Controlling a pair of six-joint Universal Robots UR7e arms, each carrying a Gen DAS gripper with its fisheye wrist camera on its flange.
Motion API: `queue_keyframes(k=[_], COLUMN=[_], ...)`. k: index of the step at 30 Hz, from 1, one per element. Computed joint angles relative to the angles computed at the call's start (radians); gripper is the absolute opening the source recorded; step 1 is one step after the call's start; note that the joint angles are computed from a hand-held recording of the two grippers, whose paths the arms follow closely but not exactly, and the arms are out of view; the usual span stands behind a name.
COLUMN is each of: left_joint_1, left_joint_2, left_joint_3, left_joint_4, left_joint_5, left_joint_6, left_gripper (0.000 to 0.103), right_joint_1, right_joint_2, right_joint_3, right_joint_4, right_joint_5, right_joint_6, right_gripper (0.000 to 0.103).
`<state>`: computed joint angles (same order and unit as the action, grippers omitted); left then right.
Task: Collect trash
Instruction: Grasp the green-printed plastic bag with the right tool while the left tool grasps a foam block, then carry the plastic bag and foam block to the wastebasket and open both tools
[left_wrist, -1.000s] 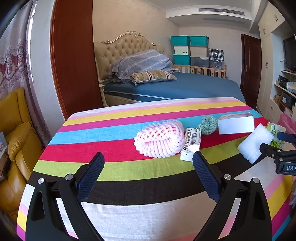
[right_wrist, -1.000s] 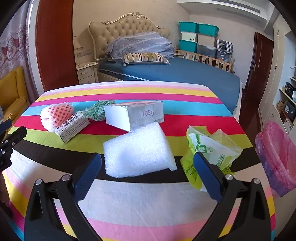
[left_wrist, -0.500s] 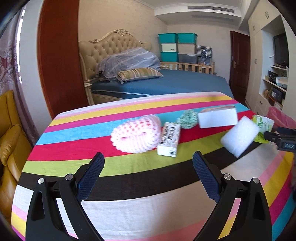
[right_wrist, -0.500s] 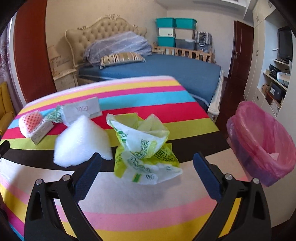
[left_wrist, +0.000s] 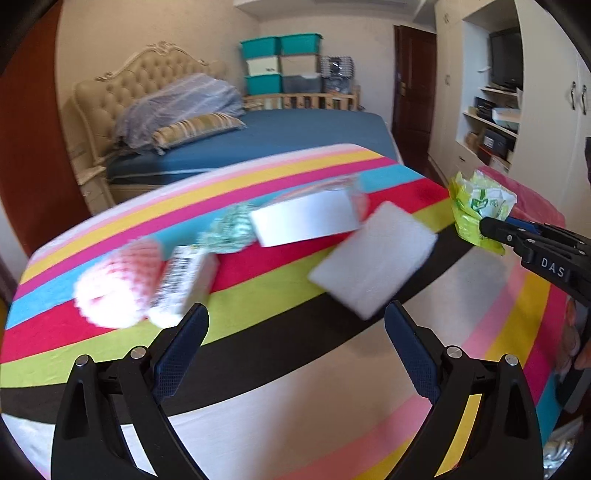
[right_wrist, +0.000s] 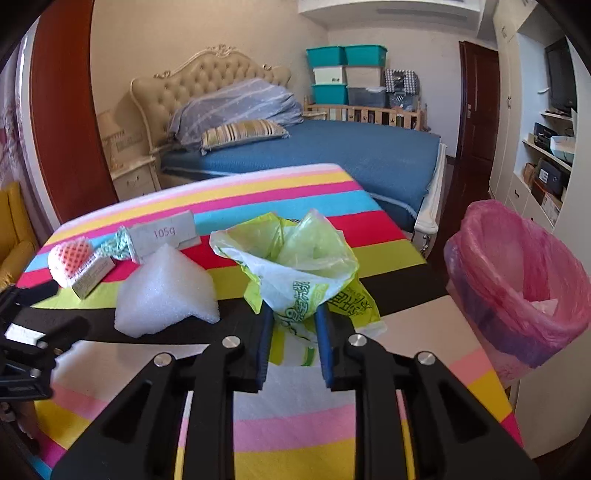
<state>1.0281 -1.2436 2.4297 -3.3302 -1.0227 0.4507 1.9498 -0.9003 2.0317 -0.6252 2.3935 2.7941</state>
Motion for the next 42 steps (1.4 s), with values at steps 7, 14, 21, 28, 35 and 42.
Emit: queue_keyframes(k=[7,14,21,28,35,42], left_joint_1=[-0.013,-0.003,-0.046,-0.093,-0.127,-0.139], left_joint_2=[0.131,0.125,0.065,0.077,0.101,0.126], left_joint_3=[-0.101,-0.096,0.066,0.156,0.181,0.177], left_joint_4=[0.086,0.091,-0.17,-0.415,-0.537,-0.573], left_joint_5=[0.013,-0.073,-0.068,0.008,0.049,0.078], left_joint_6=[0.02,0.031,0.042,0.039,0.07,0.068], left_gripper=[0.09,0.067,0.064,0.064,0.064,0.064], right_joint_1=[-0.001,0.009,0.021,0.03,0.049,0.051], right_joint_2=[-0.021,-0.015,-0.008,-0.007,-0.001,-0.013], right_joint_3=[0.026,0.034,0.044,0.052,0.079,0.109], right_joint_4=[-0.026,-0.052,-0.095,-0.133,-0.219,-0.273], right_joint_5=[-0.023,-0.024,-0.015,-0.004,-0.006,-0.022], right_joint_6=[0.0,-0.03,-0.068,-0.089,-0.148,-0.165], right_gripper=[0.021,0.021,0.021,0.021,0.021,0.021])
